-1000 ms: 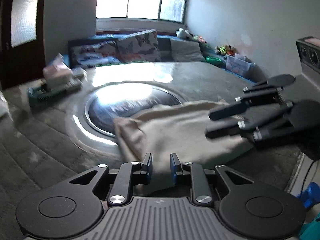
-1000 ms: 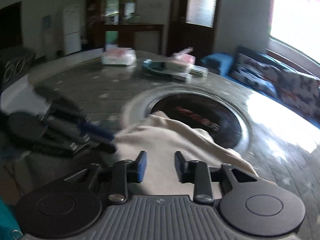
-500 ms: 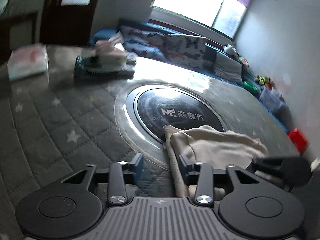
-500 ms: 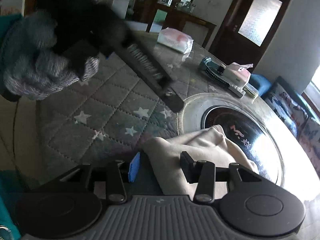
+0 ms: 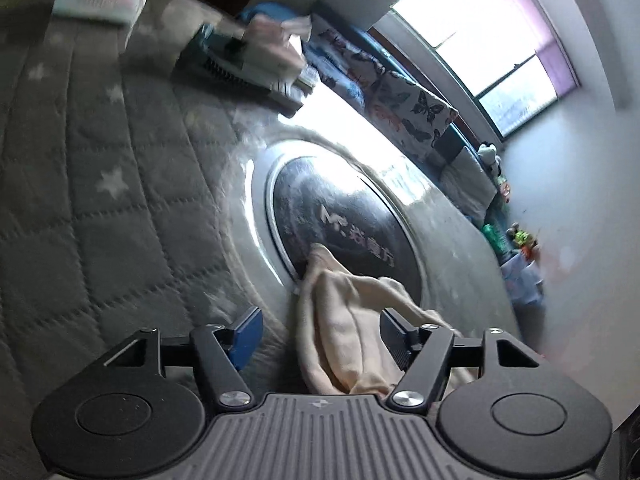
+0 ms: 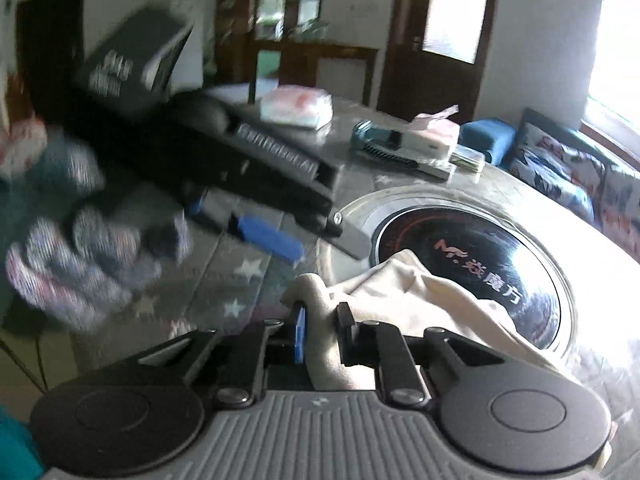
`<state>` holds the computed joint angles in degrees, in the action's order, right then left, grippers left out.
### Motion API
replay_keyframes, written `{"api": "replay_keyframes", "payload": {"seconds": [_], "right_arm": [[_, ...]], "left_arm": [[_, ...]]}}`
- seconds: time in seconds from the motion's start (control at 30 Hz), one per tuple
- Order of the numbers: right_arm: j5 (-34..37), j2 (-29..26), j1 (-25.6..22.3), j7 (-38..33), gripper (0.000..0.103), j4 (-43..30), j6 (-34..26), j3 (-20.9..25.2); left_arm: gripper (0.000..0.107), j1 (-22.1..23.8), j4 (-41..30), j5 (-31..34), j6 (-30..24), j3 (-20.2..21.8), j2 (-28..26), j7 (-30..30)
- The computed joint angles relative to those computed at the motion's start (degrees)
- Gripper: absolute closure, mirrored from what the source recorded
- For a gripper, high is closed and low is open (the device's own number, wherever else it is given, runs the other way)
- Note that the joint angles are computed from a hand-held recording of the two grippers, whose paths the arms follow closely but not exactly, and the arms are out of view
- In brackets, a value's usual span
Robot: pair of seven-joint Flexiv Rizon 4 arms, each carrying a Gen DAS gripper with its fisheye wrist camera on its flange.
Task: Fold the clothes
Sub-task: 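Grasp the shirt edge with the left gripper while the right gripper grasps it, then lift the shirt edge with both grippers and fold it over the shirt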
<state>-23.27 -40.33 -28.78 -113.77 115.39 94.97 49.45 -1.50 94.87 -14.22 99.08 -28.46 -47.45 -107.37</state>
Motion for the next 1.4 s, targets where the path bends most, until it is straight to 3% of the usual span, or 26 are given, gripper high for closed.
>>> {"api": "replay_keyframes", "payload": {"seconds": [0.27,0.4,0.47,0.57,0.73,0.87,0.97,1.03,1.1,1.17,1.27,1.4], "right_arm": [[1.57,-5.18,-9.79,-1.91,0.090,-1.45,-3.57,10.53],[2.37,-6.48,-12.04,-3.63,0.090,-1.15,-4.68,12.96],[2.72,-6.77,-12.29,-4.44,0.090,-1.18,-5.21,13.39],[3.62,-6.59,-12.11,-5.46,0.088,-1.23,-5.87,13.22],[6.75,-5.69,-13.25,-4.50,0.081,-0.83,-3.62,12.74],[7.55,-1.84,-10.81,0.01,0.080,-0.14,1.66,5.78],[10.36,2.93,-3.08,5.33,0.076,-0.15,6.63,-6.49],[12.56,4.51,2.15,8.56,0.066,-0.62,8.76,-14.19],[15.06,5.43,8.29,11.25,0.065,-1.27,10.56,-22.50],[16.06,4.84,11.13,14.01,0.064,-2.45,10.53,-26.88],[14.97,2.96,10.20,18.06,0.059,-4.21,8.89,-27.31],[10.93,-0.25,2.49,21.93,0.066,-5.20,7.57,-19.62]], "left_arm": [[0.042,1.67,-4.00,-1.08,-1.04,-5.75,-4.47,-1.83],[0.062,1.87,-5.69,-1.59,-2.57,-7.08,-6.08,-1.37],[0.082,1.70,-5.93,-2.02,-2.97,-6.85,-6.25,-1.20],[0.091,1.33,-6.09,-2.68,-3.43,-6.15,-6.22,-0.95],[0.092,-1.07,-6.47,-3.57,-4.63,-2.63,-5.01,-0.02],[0.092,-1.97,-6.29,-4.25,-4.63,-1.49,-4.78,0.63],[0.091,-2.83,-6.67,-4.68,-5.18,-0.34,-4.48,1.04],[0.091,-3.48,-7.08,-4.98,-5.60,0.53,-4.37,1.37],[0.091,-4.17,-7.31,-5.19,-5.89,1.47,-4.15,1.76],[0.091,-4.93,-7.62,-5.43,-6.27,2.50,-3.94,2.09],[0.091,-6.57,-8.61,-5.81,-7.23,4.71,-3.73,2.46],[0.091,-9.24,-10.52,-5.99,-8.90,8.39,-3.63,3.18]]}}
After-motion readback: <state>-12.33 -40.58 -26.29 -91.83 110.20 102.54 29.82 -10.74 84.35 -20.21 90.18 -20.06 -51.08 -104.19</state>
